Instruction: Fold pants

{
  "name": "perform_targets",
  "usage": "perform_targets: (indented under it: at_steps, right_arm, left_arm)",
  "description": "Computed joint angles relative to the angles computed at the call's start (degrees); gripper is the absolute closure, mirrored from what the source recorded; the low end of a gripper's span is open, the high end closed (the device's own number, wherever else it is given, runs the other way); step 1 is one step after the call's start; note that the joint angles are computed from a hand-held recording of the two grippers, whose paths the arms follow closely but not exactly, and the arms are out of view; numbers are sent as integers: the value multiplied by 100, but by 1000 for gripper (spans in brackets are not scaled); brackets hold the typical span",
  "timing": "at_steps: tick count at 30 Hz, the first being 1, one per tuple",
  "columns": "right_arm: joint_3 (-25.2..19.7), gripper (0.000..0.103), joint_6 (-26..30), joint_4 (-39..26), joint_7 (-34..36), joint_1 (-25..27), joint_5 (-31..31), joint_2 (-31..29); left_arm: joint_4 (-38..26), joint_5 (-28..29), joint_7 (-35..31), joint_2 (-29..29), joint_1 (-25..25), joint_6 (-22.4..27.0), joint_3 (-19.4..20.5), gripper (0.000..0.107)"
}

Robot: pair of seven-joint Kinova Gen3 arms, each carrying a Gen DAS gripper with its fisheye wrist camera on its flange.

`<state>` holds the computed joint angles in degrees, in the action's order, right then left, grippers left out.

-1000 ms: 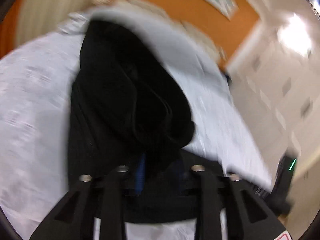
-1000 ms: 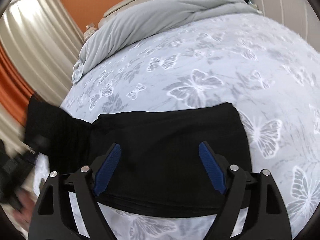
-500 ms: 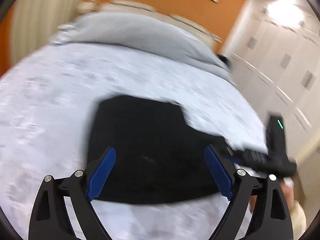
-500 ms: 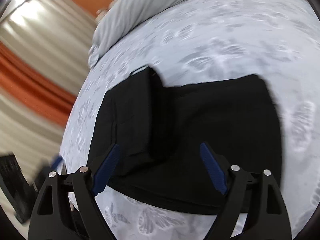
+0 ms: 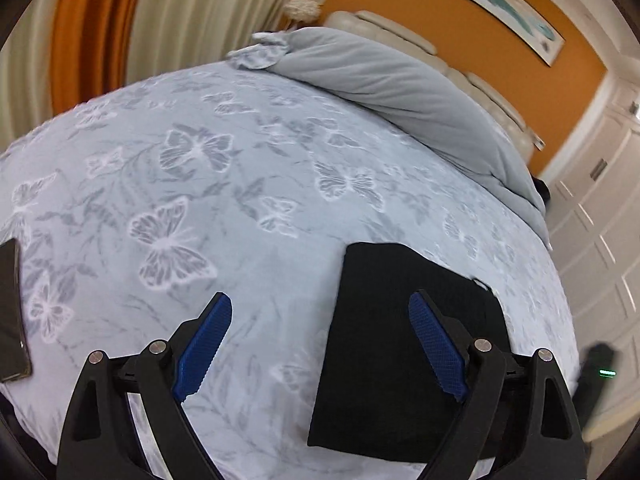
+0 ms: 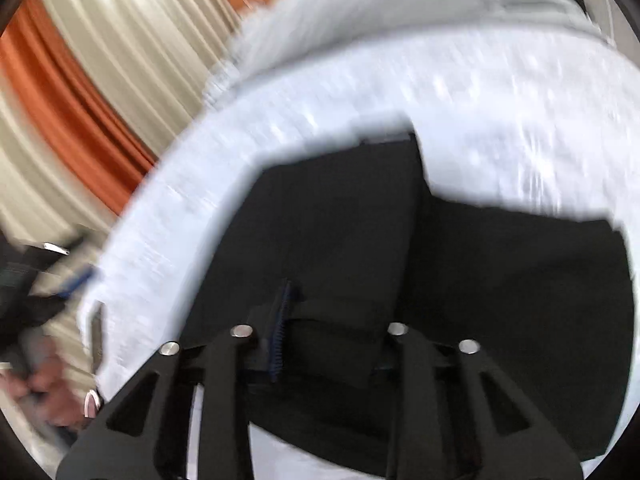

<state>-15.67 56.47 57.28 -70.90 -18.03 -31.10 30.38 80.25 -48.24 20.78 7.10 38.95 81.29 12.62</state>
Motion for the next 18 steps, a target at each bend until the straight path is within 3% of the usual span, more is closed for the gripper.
perform_targets:
  at_steps: [2,4,7,10,12,15,16,18]
  right_arm:
    - [-325,78,-291,331,430,497,-466,-375]
    - [-266,78,-439,627,783,753,-714,-721]
    - [440,78,-228,792,829,575,-389,-1057]
    - [1236,71,471,572,436,73,310,-598]
    - [1448,66,937,400,19,-30,619,-146]
    - [970,62,1210,158,-134,496,384,-87]
    - [736,54,1117,263,-61,762,151,-130]
    - [364,49,1133,355,80,1292,-309,-143]
  left_arm:
    - [76,123,76,-75,-129,-183,-4,20]
    - [21,157,67,-30,-132,-217,-21,20]
    - [-127,295,-154,117,-158,-425,-27,20]
    - [-311,625,-544,298,-212,-686,-98,20]
    - [-487,994,-919,468,-285,-858,-171,20]
    - [-580,1314,-1170,597,-265,-1099,-310,20]
    - [-613,1341,-1220,629,-224,-1109,-348,20]
    - [-649,1363,-1394,670,-134,-1139,-387,20]
